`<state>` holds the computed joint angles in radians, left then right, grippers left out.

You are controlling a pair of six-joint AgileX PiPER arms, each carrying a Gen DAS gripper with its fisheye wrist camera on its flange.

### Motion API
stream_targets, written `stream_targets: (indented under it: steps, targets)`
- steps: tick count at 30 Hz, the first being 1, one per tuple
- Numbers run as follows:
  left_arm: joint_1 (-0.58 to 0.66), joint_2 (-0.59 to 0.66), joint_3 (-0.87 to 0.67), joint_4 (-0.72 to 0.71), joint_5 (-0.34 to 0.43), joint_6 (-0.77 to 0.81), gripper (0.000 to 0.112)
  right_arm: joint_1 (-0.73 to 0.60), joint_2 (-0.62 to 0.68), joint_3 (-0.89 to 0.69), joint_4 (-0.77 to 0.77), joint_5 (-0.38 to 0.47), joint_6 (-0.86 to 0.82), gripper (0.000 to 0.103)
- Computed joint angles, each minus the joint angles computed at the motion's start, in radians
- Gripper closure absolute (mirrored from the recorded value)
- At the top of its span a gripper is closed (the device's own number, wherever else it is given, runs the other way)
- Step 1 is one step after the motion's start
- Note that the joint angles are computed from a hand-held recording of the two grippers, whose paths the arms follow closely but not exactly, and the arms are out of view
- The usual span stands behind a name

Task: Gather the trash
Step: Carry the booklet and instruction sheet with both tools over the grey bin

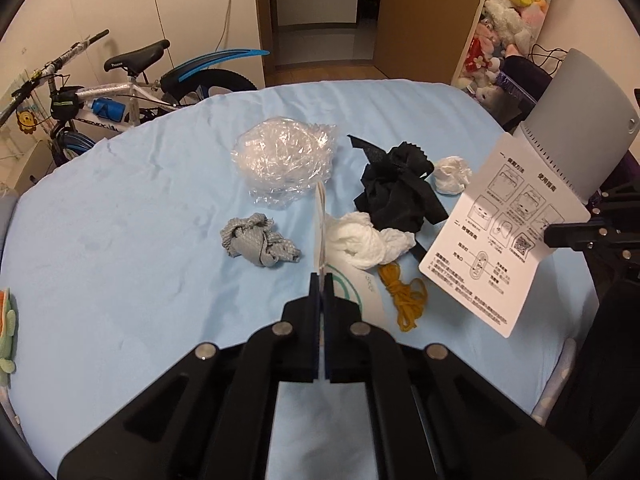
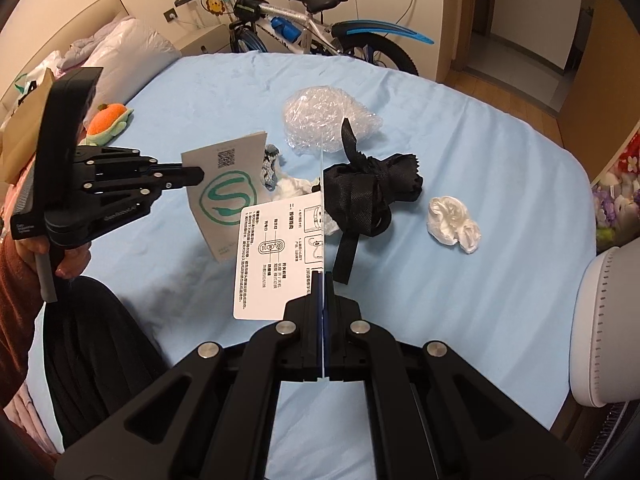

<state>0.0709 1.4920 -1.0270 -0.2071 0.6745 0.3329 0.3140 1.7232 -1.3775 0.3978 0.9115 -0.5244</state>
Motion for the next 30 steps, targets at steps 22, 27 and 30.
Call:
stream_targets:
  steps: [22, 27, 30]
  targets:
    - [-0.414, -0.176, -0.205, 0.283, 0.267, -0.475, 0.111, -0.368, -0.327, 0.136, 0.075, 0.135, -0.171, 0.103]
    - [-0.54, -0.065, -0.41, 0.315, 0.331, -0.528, 0.111, -0.576, -0.336, 0.033, 0.111, 0.242, -0.248, 0.103]
    - [-0.6, 0.032, -0.574, 0.33, 0.379, -0.53, 0.111, -0.709, -0.303, -0.081, 0.134, 0.307, -0.287, 0.103]
